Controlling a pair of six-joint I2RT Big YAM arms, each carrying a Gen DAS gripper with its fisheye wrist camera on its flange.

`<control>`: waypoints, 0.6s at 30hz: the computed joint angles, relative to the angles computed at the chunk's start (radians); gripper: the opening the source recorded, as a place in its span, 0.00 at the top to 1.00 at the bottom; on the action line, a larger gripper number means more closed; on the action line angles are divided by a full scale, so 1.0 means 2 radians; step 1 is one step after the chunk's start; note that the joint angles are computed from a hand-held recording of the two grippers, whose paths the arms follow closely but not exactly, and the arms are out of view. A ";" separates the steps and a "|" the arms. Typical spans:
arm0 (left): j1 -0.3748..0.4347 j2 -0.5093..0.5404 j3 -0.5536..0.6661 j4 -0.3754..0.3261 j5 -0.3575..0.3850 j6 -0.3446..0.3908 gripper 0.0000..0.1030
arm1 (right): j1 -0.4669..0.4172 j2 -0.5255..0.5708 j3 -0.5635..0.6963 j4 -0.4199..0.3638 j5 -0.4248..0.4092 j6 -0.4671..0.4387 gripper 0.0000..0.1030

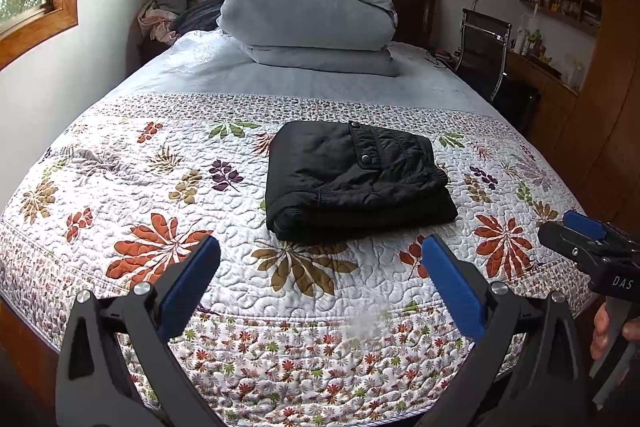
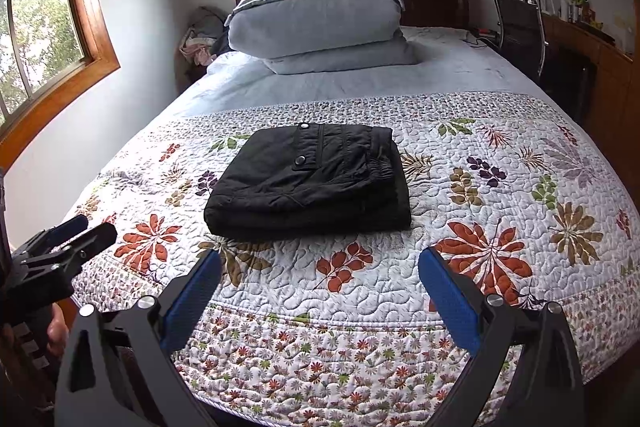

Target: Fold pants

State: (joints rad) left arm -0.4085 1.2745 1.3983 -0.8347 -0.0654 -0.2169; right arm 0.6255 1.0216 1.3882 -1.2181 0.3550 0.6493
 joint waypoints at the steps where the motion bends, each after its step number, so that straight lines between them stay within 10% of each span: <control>1: 0.002 0.000 0.000 0.000 0.008 -0.003 0.03 | 0.000 0.000 0.000 0.000 0.000 -0.001 0.04; 18: -0.002 0.006 0.006 -0.003 -0.006 0.013 0.03 | -0.003 0.002 0.003 -0.006 0.002 -0.010 0.04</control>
State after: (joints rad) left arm -0.4117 1.2859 1.4107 -0.8415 -0.0768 -0.1904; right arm 0.6200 1.0251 1.3951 -1.2306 0.3583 0.6293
